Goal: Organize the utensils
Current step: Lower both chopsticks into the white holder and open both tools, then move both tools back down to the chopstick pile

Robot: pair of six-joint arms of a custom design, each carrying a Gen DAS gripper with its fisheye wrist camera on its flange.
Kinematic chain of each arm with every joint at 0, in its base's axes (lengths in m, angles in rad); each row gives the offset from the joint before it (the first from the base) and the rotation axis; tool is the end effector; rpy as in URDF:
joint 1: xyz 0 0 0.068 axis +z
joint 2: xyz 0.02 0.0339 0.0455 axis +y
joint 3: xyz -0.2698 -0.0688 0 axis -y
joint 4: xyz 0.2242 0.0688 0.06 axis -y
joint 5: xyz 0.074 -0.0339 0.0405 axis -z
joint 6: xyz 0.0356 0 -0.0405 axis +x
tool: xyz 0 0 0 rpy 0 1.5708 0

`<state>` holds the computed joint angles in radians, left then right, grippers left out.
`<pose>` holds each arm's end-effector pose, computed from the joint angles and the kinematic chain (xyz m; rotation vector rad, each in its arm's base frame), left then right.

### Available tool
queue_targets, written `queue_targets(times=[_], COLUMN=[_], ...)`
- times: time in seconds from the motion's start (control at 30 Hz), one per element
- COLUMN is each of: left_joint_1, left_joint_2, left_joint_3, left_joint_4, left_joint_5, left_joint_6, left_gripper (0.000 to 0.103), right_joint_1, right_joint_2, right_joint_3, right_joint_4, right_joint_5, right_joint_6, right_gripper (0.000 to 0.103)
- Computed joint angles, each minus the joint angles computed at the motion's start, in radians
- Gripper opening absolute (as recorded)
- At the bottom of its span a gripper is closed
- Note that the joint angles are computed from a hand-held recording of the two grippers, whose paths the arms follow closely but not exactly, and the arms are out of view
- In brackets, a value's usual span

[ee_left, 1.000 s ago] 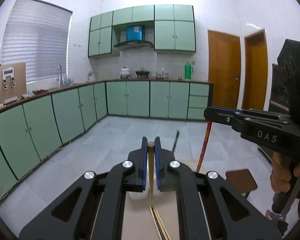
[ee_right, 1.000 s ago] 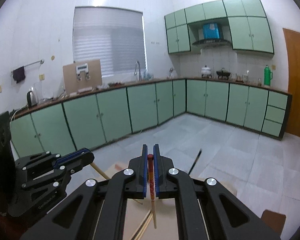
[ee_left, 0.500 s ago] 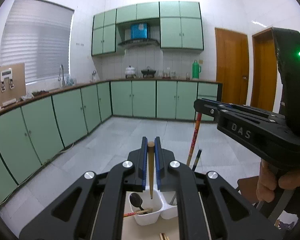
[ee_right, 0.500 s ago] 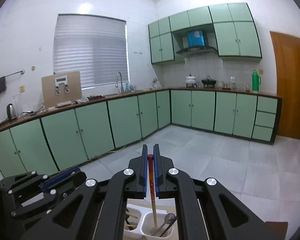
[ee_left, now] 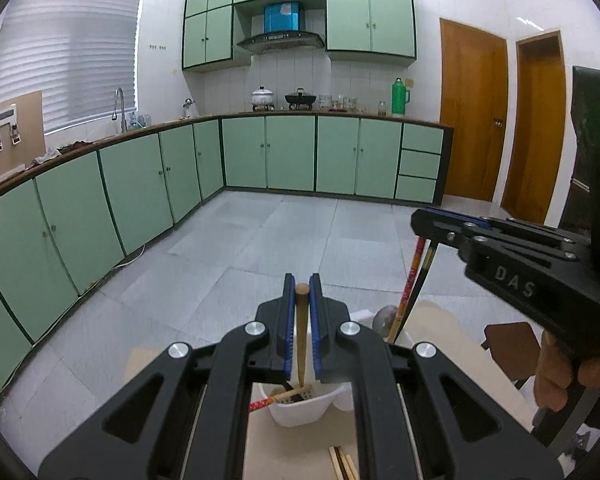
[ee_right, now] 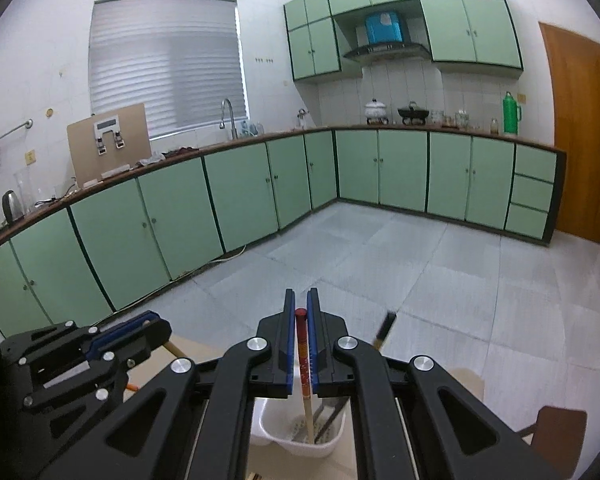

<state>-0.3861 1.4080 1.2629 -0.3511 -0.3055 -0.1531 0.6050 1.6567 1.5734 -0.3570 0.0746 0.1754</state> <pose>0.2835 -0.1037 0.3553 0.0511 2.0415 -0.0209 0.3063 0.2086 0.3768 -0.3866 1.9981 0.4207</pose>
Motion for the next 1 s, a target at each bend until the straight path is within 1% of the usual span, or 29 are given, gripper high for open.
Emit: queue_targets(times=[0.07, 0.13, 0.17, 0.23, 0.27, 0.3, 0.33, 0.4, 0.47, 0.53, 0.57, 0.6, 0.67, 0.77, 0.87, 0.9, 0.93, 1.0], left_joint_1=[-0.001, 0.003, 0.005, 0.005, 0.004, 0.001, -0.011, -0.034, -0.068, -0.108, -0.131, -0.159, -0.212, -0.321, -0.445, -0.499, -0.525, -0.603], left_joint_2=[-0.013, -0.037, -0.052, -0.079, -0.1, -0.112, -0.139, -0.186, -0.225, -0.281, -0.305, -0.338, -0.381, -0.454, -0.511, -0.524, -0.537, -0.561], left_joint_3=[-0.018, -0.041, -0.051, -0.07, -0.082, -0.089, -0.105, -0.134, -0.154, -0.194, -0.213, -0.239, -0.275, -0.346, -0.414, -0.44, -0.456, -0.506], left_joint_4=[-0.001, 0.0, -0.003, -0.007, -0.008, -0.011, -0.016, -0.028, -0.049, -0.067, -0.078, -0.095, -0.125, -0.192, -0.282, -0.326, -0.356, -0.437], left_joint_5=[-0.003, 0.001, 0.003, 0.003, 0.0, -0.005, -0.018, -0.046, -0.08, -0.114, -0.134, -0.158, -0.199, -0.288, -0.375, -0.414, -0.431, -0.465], left_joint_6=[-0.006, -0.013, -0.015, -0.022, -0.027, -0.031, -0.038, -0.05, -0.066, -0.087, -0.103, -0.125, -0.16, -0.241, -0.363, -0.422, -0.455, -0.572], left_gripper=[0.008, 0.008, 0.009, 0.015, 0.023, 0.029, 0.032, 0.042, 0.049, 0.056, 0.062, 0.066, 0.07, 0.075, 0.076, 0.076, 0.076, 0.076], right_joint_1=[-0.006, -0.01, -0.013, -0.02, -0.023, -0.023, -0.021, -0.017, -0.01, 0.008, 0.018, 0.034, 0.078, 0.159, 0.238, 0.268, 0.283, 0.348], right_joint_2=[-0.022, -0.049, -0.062, -0.1, -0.116, -0.135, -0.167, -0.218, -0.281, -0.348, -0.379, -0.412, -0.488, -0.589, -0.657, -0.677, -0.688, -0.714], right_joint_3=[-0.033, -0.064, -0.078, -0.115, -0.13, -0.15, -0.182, -0.236, -0.306, -0.378, -0.41, -0.446, -0.528, -0.637, -0.718, -0.745, -0.762, -0.812], right_joint_4=[0.007, 0.011, 0.016, 0.023, 0.026, 0.031, 0.036, 0.045, 0.056, 0.061, 0.062, 0.062, 0.062, 0.043, 0.005, -0.008, -0.016, -0.036], right_joint_5=[-0.004, 0.004, 0.005, 0.007, 0.007, 0.011, 0.02, 0.021, 0.018, 0.034, 0.046, 0.067, 0.116, 0.187, 0.244, 0.268, 0.278, 0.32], right_joint_6=[0.007, 0.011, 0.014, 0.03, 0.033, 0.036, 0.04, 0.049, 0.06, 0.069, 0.073, 0.079, 0.102, 0.139, 0.196, 0.219, 0.234, 0.299], right_gripper=[0.011, 0.025, 0.028, 0.037, 0.039, 0.045, 0.051, 0.059, 0.064, 0.076, 0.08, 0.088, 0.096, 0.097, 0.097, 0.097, 0.097, 0.097])
